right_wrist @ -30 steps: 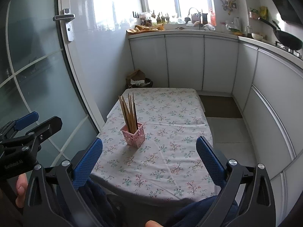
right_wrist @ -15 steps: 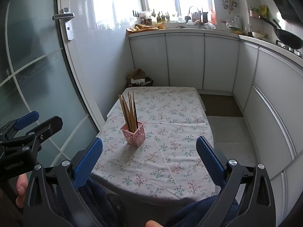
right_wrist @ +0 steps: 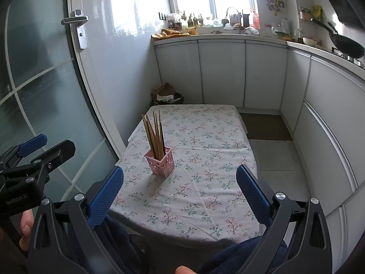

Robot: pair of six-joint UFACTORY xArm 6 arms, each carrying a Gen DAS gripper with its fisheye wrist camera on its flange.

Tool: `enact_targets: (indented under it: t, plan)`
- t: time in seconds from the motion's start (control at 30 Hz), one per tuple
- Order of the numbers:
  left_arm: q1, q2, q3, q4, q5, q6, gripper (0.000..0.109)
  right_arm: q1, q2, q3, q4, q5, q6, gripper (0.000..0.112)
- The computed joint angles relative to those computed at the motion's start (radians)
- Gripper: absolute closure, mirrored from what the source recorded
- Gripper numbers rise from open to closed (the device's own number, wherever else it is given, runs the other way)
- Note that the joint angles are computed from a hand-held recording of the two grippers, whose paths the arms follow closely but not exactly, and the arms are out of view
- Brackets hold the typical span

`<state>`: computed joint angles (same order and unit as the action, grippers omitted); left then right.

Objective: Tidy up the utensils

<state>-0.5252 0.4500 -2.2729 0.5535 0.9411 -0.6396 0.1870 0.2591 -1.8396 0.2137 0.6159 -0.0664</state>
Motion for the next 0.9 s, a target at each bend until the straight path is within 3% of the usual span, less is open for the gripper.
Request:
enact_targets:
  t: [0.9]
  plan:
    - [0.022, 0.032, -0.042, -0.07, 0.004, 0.054, 0.013, -0.003, 0.011, -0.004, 0.005, 0.002, 0.002, 0.016]
